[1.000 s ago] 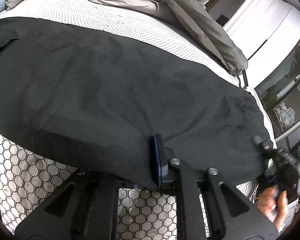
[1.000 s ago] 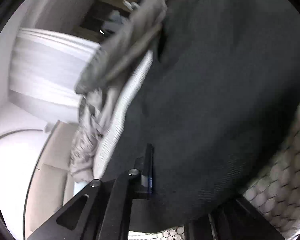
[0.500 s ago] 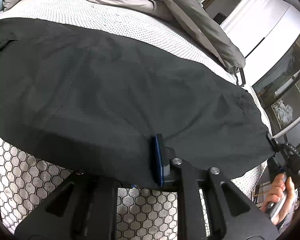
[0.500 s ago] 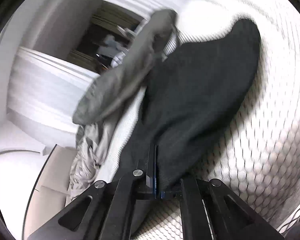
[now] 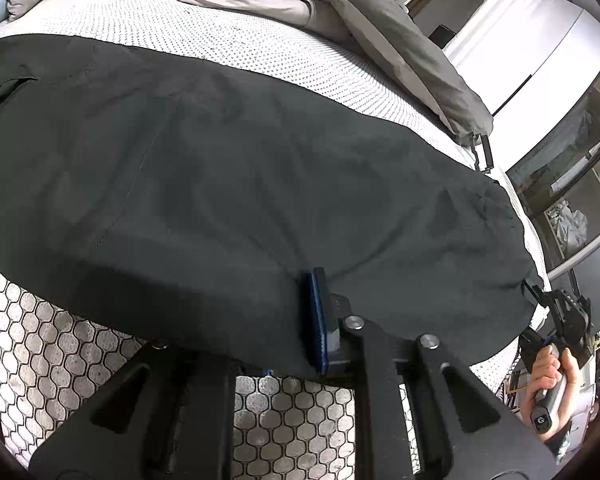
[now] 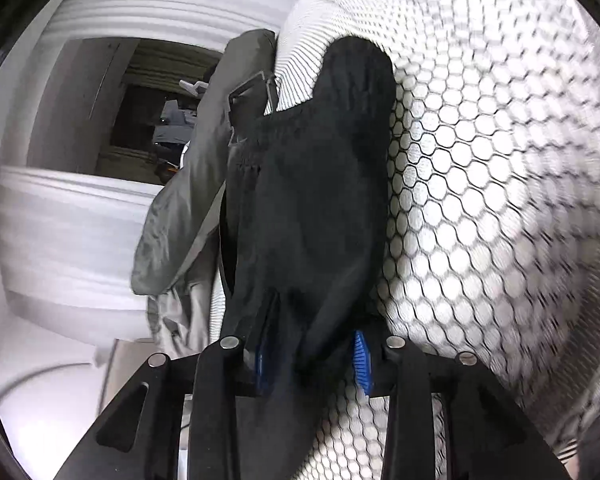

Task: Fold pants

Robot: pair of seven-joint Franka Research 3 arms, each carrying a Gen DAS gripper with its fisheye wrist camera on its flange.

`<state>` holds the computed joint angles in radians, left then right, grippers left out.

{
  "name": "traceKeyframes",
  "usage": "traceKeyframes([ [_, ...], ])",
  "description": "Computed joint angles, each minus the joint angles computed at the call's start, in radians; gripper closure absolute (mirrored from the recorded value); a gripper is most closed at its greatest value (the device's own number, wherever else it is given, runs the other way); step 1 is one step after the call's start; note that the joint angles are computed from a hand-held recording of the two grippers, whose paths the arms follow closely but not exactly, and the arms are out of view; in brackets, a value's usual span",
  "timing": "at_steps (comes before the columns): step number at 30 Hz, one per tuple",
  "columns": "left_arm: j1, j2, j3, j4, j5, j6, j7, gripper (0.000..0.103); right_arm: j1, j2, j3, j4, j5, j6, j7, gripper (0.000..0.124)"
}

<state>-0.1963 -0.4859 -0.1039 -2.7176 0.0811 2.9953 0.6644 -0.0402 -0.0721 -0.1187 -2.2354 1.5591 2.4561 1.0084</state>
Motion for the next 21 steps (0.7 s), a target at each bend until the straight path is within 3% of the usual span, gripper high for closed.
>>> traceKeyframes([
  [1,-0.002,0.001,0.002,0.001,-0.004,0.000,-0.003,0.089,0.001,0.011,0.002,0.009,0.011,0.007,-0.013,0.098],
  [2,-0.005,0.003,0.006,0.002,-0.006,0.003,-0.002,0.089,0.007,0.016,0.012,0.020,0.001,0.048,-0.018,0.114],
  [3,-0.007,0.003,0.008,0.001,-0.008,0.005,-0.001,0.089,0.014,0.020,0.022,0.034,-0.042,0.100,-0.007,0.121],
  [8,-0.040,0.001,0.044,-0.010,-0.023,0.021,0.036,0.089,0.038,-0.028,0.027,0.074,-0.029,0.171,-0.090,0.122],
  [12,-0.075,-0.005,0.079,-0.019,-0.058,0.028,0.072,0.089,0.001,0.018,0.020,0.074,-0.267,0.162,0.193,0.112],
  [14,-0.073,-0.008,0.081,-0.020,-0.066,0.024,0.081,0.089,-0.013,0.055,-0.021,0.084,-0.162,0.035,0.172,0.111],
  [16,-0.061,-0.006,0.070,-0.015,-0.070,0.016,0.077,0.089,-0.037,0.064,-0.025,0.087,-0.091,-0.031,0.129,0.107],
  [19,-0.032,-0.003,0.036,-0.007,-0.059,0.006,0.060,0.089,-0.041,0.069,-0.006,0.104,-0.055,-0.005,0.084,0.100],
  [21,-0.016,-0.002,0.014,-0.002,-0.045,0.001,0.047,0.089,-0.031,0.059,0.010,0.109,-0.007,0.048,0.022,0.114],
])
